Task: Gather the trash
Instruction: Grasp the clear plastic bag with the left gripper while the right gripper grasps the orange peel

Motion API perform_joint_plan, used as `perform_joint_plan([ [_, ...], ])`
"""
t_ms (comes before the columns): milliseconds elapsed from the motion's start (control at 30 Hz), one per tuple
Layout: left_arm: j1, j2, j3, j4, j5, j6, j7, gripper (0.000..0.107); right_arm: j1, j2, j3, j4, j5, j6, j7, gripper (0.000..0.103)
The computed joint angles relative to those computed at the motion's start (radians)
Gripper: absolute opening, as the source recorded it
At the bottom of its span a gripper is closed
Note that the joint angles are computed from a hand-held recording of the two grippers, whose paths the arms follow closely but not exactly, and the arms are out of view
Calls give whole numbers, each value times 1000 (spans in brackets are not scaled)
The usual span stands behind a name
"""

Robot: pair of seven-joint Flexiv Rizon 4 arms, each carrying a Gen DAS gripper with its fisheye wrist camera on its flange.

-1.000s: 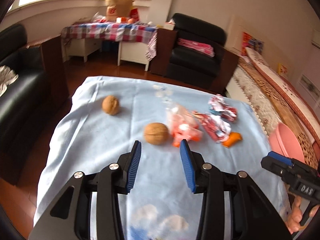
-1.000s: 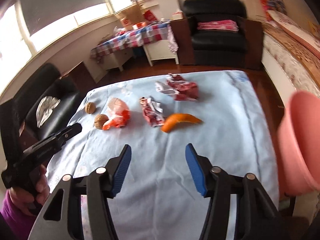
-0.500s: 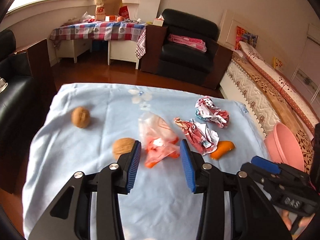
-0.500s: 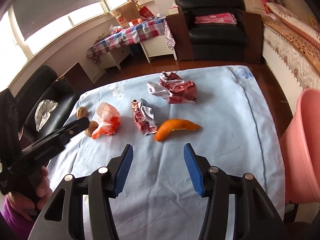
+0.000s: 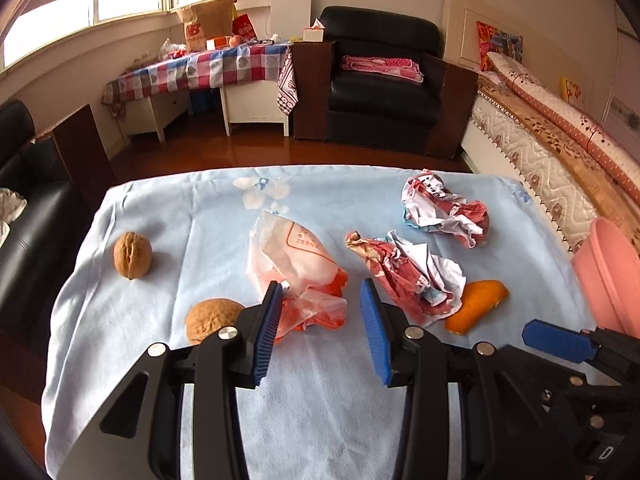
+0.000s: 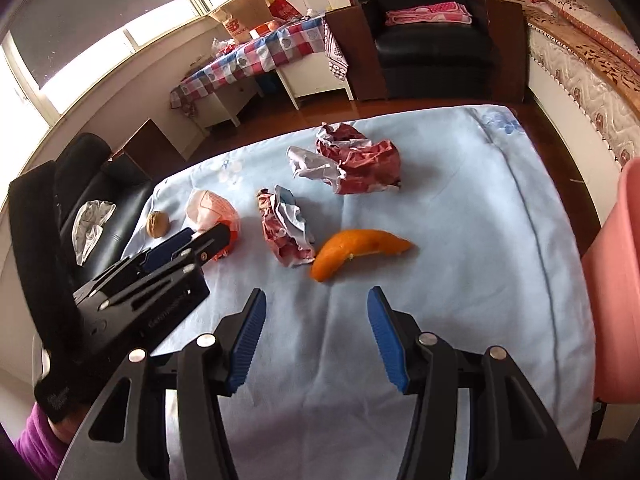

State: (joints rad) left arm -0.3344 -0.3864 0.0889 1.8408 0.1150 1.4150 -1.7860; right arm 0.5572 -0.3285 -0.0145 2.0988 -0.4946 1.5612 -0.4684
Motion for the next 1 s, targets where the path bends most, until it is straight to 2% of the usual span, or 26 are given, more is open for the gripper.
perform_joint_plan([
  [33, -9, -1, 9, -2, 9, 1, -9, 40, 8, -8, -11, -9, -2, -2, 11, 53],
  [100, -13, -4, 13, -4, 16, 5, -14, 40, -13, -27, 18, -38, 28, -22, 13, 52],
  [133, -15, -5, 16, -5, 19, 8, -19, 34, -25, -37, 34, -50, 48, -25, 13, 49],
  [200, -11, -2, 17, 4, 21, 20, -24, 32, -50, -63, 68, -83, 93, -34, 11, 47],
  [300, 2, -2, 4, 15, 14, 39, -3, 31, -33, -86, 50, -113, 112, -56, 37, 38],
  [367, 9, 0, -3, 24, 6, 51, 13, 30, -27, -102, 46, -132, 124, -74, 60, 27],
  [400, 14, 2, -8, 31, 1, 58, 23, 29, -29, -107, 49, -140, 130, -81, 66, 24],
  [467, 24, 8, -22, 48, -17, 72, 41, 28, 5, -113, 4, -138, 104, -69, 116, 15],
  [700, 80, 50, -99, 128, -121, 129, 127, 27, 2, -104, 11, -120, 112, -38, 96, 7],
  [833, 142, 90, -188, 190, -209, 174, 204, 27, 49, -51, -45, -47, 65, -15, 118, 6],
  [1000, 163, 128, -249, 238, -289, 203, 264, 27, 111, 26, -132, 60, -38, 19, 187, 6],
])
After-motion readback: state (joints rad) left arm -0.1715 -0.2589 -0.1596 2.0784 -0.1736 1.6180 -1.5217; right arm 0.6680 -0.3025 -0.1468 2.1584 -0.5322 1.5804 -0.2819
